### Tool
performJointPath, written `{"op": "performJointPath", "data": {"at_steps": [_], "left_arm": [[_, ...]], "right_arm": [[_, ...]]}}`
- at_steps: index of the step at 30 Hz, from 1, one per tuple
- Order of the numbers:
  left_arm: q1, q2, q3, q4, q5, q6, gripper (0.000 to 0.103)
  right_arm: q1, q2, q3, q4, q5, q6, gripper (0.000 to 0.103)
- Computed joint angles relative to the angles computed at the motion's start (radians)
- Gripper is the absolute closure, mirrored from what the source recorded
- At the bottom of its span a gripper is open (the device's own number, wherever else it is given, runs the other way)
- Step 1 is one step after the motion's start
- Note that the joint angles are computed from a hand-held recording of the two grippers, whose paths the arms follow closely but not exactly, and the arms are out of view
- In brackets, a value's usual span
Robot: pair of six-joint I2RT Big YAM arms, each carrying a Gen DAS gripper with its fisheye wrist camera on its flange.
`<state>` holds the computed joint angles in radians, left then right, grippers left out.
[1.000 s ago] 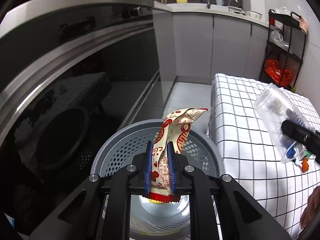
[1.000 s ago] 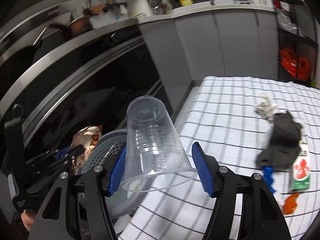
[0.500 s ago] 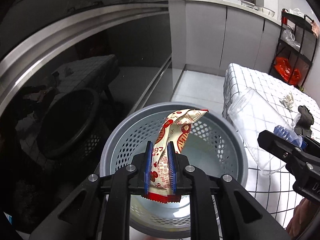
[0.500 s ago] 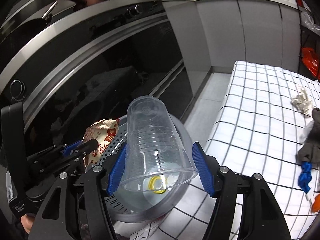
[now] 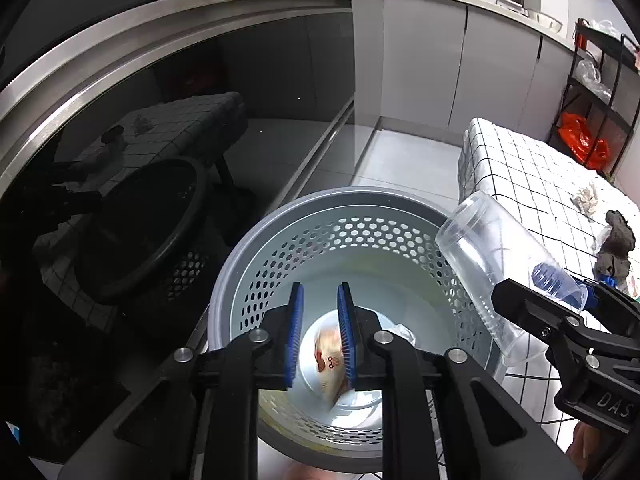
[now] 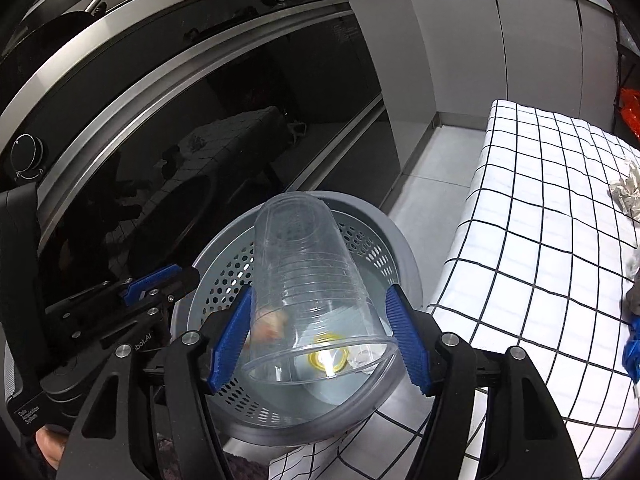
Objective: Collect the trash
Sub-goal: 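Carry the wrapper and cup over the wastebasket and open both tools, then move both tools back over the table toward the orange peel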
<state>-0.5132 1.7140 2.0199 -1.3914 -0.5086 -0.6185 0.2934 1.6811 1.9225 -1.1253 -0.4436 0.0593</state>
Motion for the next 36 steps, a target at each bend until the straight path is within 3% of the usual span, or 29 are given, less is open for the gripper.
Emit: {"op": "performJointPath", "data": {"at_steps": [8,36], "left_arm": [[0.004,-0.006,-0.007,-0.002,-0.008,-0.017,0.056],[-0.019,-0.021,-0.017,0.052,-0.008,0.019,0.051]], "right_arm": [[-0.008,-0.013,-0.020,0.016,-0.013,0.013,0.029],[-0.039,-0.058,-0.066,0.052,0.012,0.028,0.029]]}}
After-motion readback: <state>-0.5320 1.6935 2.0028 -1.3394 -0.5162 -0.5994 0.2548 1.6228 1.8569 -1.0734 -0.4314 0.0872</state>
